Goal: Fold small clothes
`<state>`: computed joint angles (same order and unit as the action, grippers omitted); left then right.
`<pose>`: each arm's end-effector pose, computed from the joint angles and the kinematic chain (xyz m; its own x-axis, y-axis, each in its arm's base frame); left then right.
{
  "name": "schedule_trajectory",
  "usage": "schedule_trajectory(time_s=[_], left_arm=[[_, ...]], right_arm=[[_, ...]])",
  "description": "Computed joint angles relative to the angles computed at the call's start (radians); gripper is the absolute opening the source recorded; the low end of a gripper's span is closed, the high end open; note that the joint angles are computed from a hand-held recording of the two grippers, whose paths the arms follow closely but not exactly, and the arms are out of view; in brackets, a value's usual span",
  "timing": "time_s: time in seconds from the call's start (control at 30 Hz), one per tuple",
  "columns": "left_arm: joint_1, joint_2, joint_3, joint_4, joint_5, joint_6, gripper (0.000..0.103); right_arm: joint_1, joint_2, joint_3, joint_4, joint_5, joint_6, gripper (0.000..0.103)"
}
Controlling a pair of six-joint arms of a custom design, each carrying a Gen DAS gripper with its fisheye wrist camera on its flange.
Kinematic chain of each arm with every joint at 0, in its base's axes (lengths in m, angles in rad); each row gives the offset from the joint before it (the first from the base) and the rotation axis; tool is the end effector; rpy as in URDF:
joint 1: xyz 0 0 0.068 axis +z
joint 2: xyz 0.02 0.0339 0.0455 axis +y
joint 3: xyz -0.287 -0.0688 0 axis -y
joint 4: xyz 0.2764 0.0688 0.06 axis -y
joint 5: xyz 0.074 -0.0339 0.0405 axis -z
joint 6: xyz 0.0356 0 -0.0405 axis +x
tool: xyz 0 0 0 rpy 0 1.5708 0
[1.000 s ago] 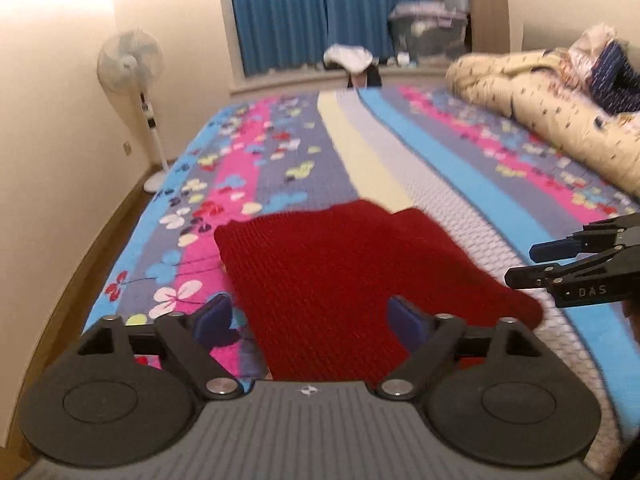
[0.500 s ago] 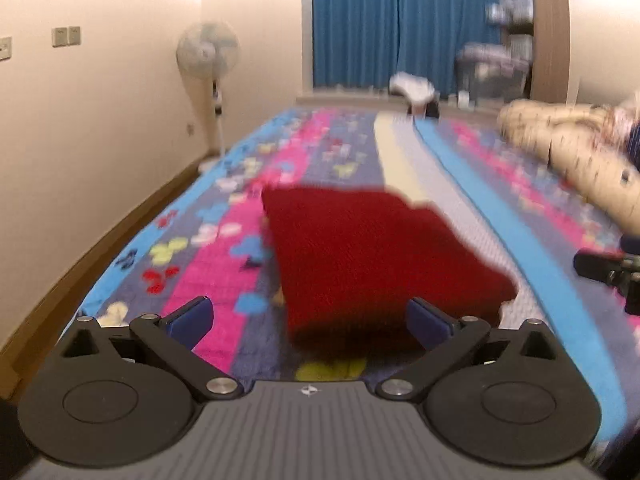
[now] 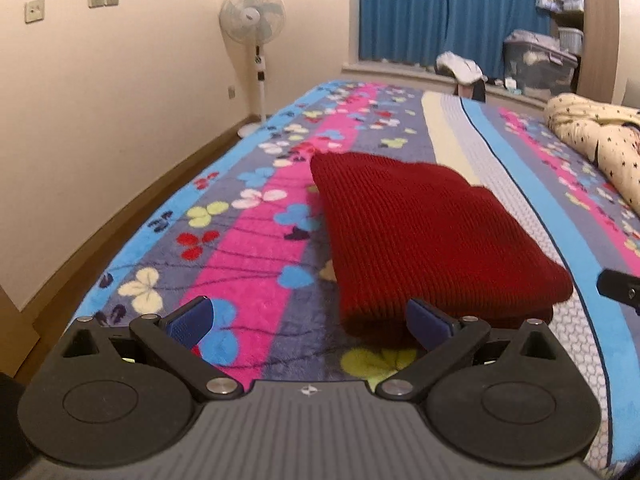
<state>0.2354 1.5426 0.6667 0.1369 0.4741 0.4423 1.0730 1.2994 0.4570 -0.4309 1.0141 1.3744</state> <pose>0.3082 0.0572 0.1553 -0.5403 0.2620 -0.7996 0.3894 0.9203 0.0385 0.1216 0.1604 0.1349 -0.4279 0.2980 -0.8533 0.3803 0.9158 0.1291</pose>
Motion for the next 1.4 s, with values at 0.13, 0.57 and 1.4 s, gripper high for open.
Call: schedule_trajectory(time_s=[0.13, 0.57, 1.4], left_arm=[[-0.006, 0.006, 0.005, -0.024, 0.009, 0.021, 0.103], [-0.020, 0.028, 0.018, -0.048, 0.001, 0.033, 0.103], [-0.024, 0.031, 0.014, -0.040, -0.002, 0.033, 0.103]], right_arm=[[0.005, 0.033, 0.018, 0.035, 0.007, -0.056, 0.095], [0.016, 0.047, 0.031, 0.069, 0.002, -0.111, 0.095], [0.015, 0.047, 0.024, 0.085, -0.016, -0.134, 0.096]])
